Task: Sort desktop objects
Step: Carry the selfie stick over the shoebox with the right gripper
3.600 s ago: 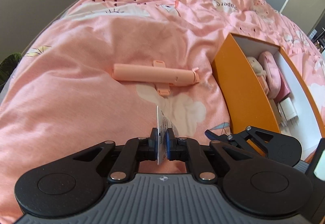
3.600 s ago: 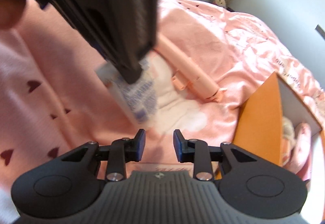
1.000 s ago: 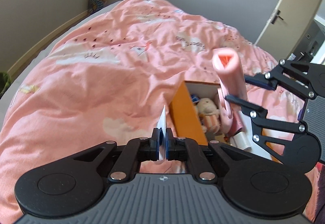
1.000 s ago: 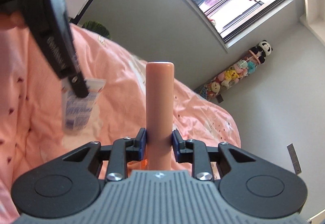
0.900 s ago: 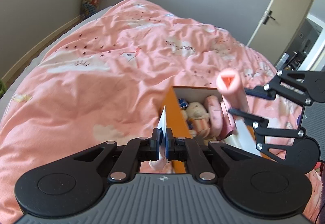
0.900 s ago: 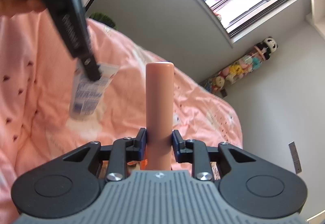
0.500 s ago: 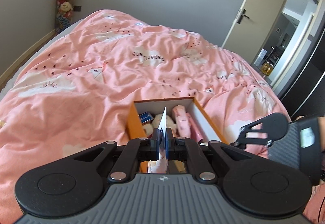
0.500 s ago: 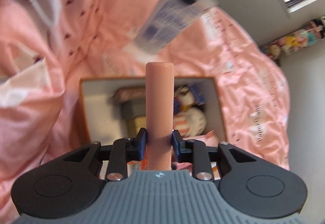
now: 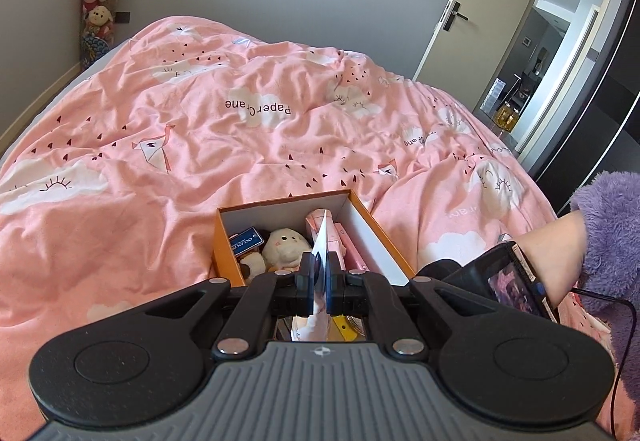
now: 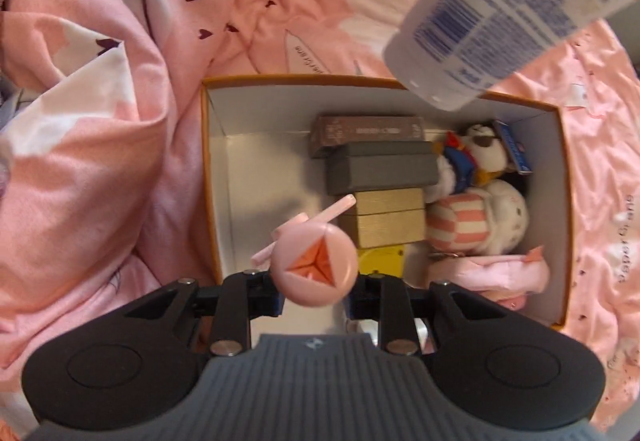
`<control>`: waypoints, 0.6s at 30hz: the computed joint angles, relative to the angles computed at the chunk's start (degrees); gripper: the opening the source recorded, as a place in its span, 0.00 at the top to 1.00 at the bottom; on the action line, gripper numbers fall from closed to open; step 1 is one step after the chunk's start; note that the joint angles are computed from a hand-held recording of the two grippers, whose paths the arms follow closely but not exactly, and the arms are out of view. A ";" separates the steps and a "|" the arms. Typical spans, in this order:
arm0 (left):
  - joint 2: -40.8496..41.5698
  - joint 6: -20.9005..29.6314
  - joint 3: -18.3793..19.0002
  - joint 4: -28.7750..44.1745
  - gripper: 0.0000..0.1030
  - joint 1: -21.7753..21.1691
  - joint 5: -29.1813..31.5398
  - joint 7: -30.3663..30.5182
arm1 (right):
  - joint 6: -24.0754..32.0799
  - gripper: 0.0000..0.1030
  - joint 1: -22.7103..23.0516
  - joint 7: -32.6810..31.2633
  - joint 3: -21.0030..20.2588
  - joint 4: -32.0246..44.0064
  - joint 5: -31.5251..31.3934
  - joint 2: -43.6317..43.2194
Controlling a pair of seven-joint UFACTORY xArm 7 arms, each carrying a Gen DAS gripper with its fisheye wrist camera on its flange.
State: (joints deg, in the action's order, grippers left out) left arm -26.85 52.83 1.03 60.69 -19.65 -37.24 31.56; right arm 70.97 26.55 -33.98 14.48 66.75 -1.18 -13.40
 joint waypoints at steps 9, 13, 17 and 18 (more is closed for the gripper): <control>1.54 0.49 -0.33 1.02 0.95 0.45 0.52 -0.75 | 0.65 0.73 -1.28 0.13 -3.15 2.42 11.32 1.47; 1.87 0.62 -0.55 1.09 0.95 0.49 0.47 -0.69 | -1.15 0.73 -2.47 2.53 -4.71 -0.16 18.16 0.23; 1.81 1.03 -0.64 0.89 0.95 0.42 0.35 -0.47 | -2.36 0.72 -3.82 5.38 -5.67 -3.44 21.01 -1.71; 1.92 1.06 -0.68 0.93 0.95 0.46 0.37 -0.53 | -1.96 0.72 -4.23 6.46 -5.84 -3.73 21.05 -2.10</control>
